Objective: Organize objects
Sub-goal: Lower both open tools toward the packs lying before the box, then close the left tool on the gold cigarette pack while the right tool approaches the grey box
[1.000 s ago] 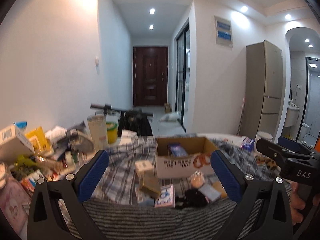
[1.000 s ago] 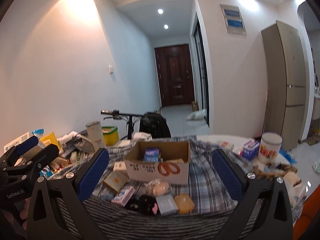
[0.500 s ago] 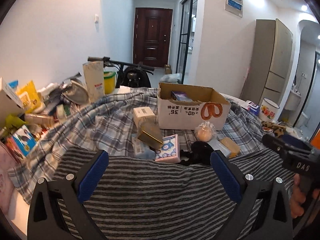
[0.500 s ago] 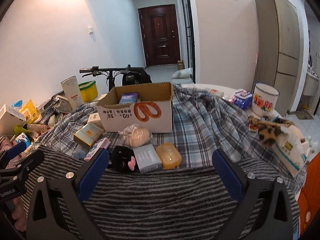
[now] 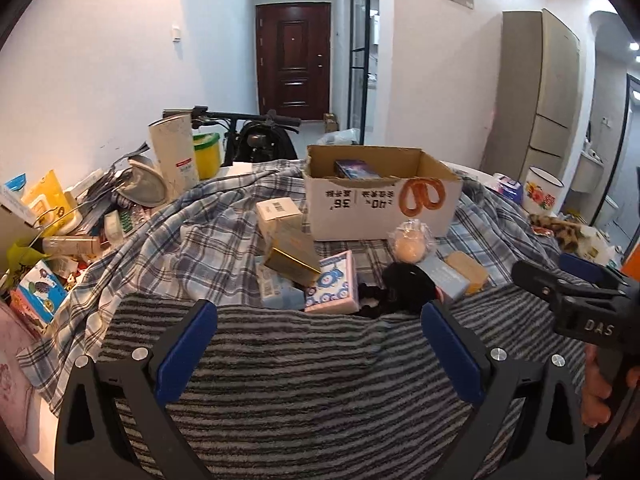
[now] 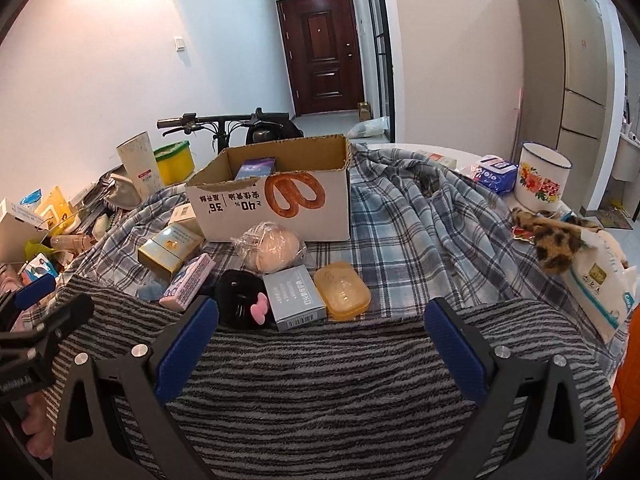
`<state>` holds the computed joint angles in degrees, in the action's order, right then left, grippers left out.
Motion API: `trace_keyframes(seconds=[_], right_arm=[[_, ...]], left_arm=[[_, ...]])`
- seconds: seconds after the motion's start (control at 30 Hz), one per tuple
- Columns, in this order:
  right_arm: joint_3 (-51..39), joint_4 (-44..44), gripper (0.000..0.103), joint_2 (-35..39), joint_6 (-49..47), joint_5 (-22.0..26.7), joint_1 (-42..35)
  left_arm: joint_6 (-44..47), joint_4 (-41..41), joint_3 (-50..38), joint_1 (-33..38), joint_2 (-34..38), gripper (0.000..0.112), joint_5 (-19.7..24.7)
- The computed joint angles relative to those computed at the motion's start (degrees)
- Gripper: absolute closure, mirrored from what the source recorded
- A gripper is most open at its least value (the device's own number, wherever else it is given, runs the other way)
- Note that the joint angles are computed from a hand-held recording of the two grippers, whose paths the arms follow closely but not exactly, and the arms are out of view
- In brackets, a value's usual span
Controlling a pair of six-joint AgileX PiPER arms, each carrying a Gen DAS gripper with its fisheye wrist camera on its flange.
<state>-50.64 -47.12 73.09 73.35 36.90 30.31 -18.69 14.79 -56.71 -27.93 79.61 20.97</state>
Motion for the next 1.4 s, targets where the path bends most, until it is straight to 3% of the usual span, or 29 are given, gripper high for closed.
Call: trace_keyframes(seconds=[0.13,0.3,0.4,0.5,0.6,0.7,0.77,0.9,1.07,1.17,1.23,1.4], right_arm=[[0.3,1.1,0.0,0.6,-0.7,-1.4,-0.8],[0.4,3.0,0.0,1.2,-2.1,-2.8,-1.8],[-0.1,4.5,0.0,1.5,-3.9,-3.5,-2.5],[-1.4,6.3,0.0,2.1,-6.4,-4.2,-3.6],[-3.6,7.4,0.0,2.8,-8.6,-4.1,-4.9],[-5.8,5.4,0.001,3.4,-8.2,-2.8,-5.2],[-7.3,4.4,0.006,3.9,-7.8,-1.6,-4.9],[-9.0,6.9,0.019,4.6,-10.1,-2.0,-5.2],[-9.5,5.8,0.028,6.0,-10.5,-1.3,-4.4],[-9.6,8.1,0.037,7.1,-12.1,-1.7,-6.4],[-9.9,11.9,0.048,8.0,-15.3,-2.7,-8.3],[-10.5,16.5,0.056,10.5,-19.8,-3.6,-10.5]], left_arm=[[1.3,-2.0,-0.6,0.9,0.9,0.009,0.2],[12.0,-14.0,-1.0,4.4,1.8,0.009,0.8],[11.8,-13.2,-1.6,5.2,2.4,0.009,1.3],[11.1,-8.3,-6.4,5.2,5.0,0.018,5.6],[22.2,-17.3,-13.7,8.4,8.0,0.018,10.9],[24.6,-20.0,-19.7,10.3,11.1,0.018,13.8],[24.7,-20.0,-24.4,11.1,14.3,0.018,16.2],[29.8,-24.6,-36.2,13.6,23.1,0.018,25.3],[27.8,-22.4,-44.8,13.9,30.6,0.031,30.3],[28.5,-24.3,-50.6,14.6,35.1,0.033,34.9],[28.0,-26.0,-54.1,15.3,37.7,0.034,37.5],[26.1,-27.6,-63.2,16.0,43.9,0.034,42.7]])
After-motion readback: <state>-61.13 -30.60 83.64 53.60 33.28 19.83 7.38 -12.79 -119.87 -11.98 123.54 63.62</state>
